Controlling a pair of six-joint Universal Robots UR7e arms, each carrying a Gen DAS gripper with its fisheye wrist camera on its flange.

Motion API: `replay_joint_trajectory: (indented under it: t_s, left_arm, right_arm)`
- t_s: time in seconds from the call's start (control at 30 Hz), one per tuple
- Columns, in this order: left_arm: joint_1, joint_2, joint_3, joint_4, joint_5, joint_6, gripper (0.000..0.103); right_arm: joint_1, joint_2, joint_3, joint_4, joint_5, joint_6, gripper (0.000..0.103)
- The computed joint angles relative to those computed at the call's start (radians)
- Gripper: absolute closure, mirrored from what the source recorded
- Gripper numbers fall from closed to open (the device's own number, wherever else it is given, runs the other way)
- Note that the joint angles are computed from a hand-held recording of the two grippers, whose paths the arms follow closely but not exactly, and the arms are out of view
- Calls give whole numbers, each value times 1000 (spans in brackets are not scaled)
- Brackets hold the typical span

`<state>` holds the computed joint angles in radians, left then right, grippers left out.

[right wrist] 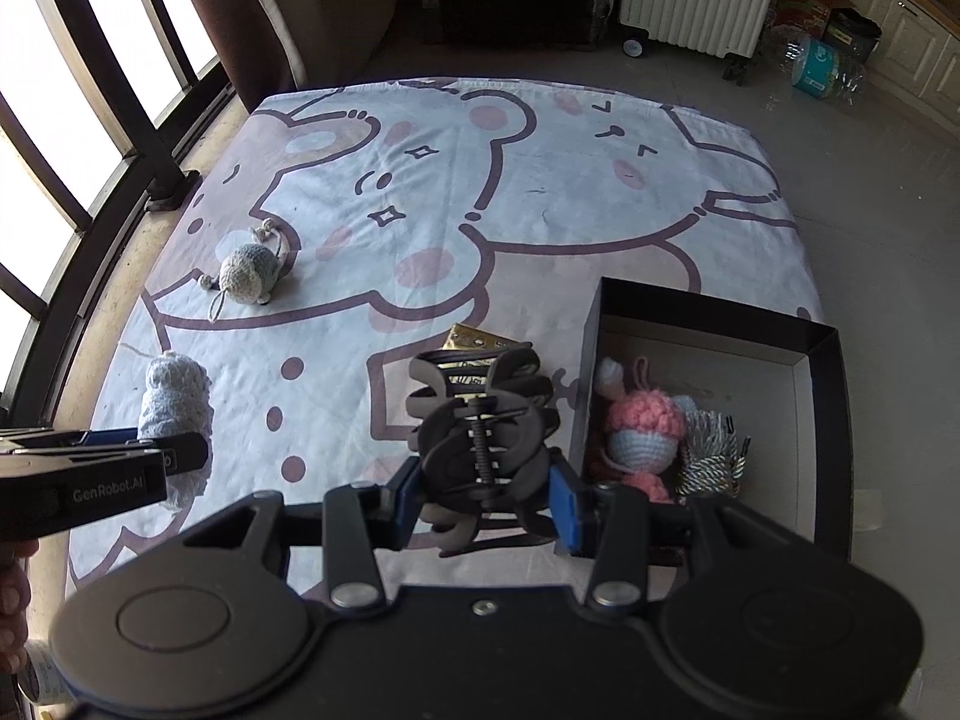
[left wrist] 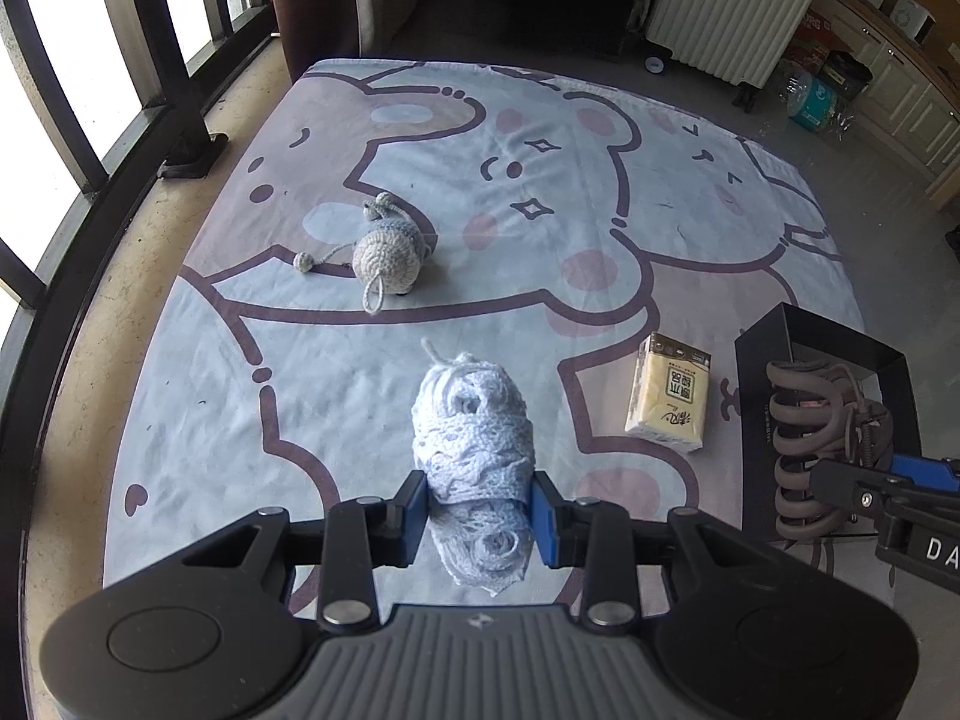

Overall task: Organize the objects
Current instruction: 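Carry the claw clip with the right gripper over the black box while the left gripper carries the lace roll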

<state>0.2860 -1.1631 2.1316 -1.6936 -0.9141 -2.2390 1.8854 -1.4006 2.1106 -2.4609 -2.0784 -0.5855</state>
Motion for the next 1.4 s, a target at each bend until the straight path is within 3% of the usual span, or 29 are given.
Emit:
replay_joint_trajectory:
  t_s: [0.47, 1.07, 1.4]
  left_arm:
    - [29, 88, -65, -112, 101, 110, 66]
    - [81, 221, -184, -291, 222, 345, 66]
    - [122, 269, -212, -399, 236, 462, 66]
  right_arm:
    - [-30, -44, -25, -41, 12, -70, 58]
    - [-164, -42, -95, -126, 23, -137, 58]
    - [-217, -17, -121, -124, 21, -177, 58]
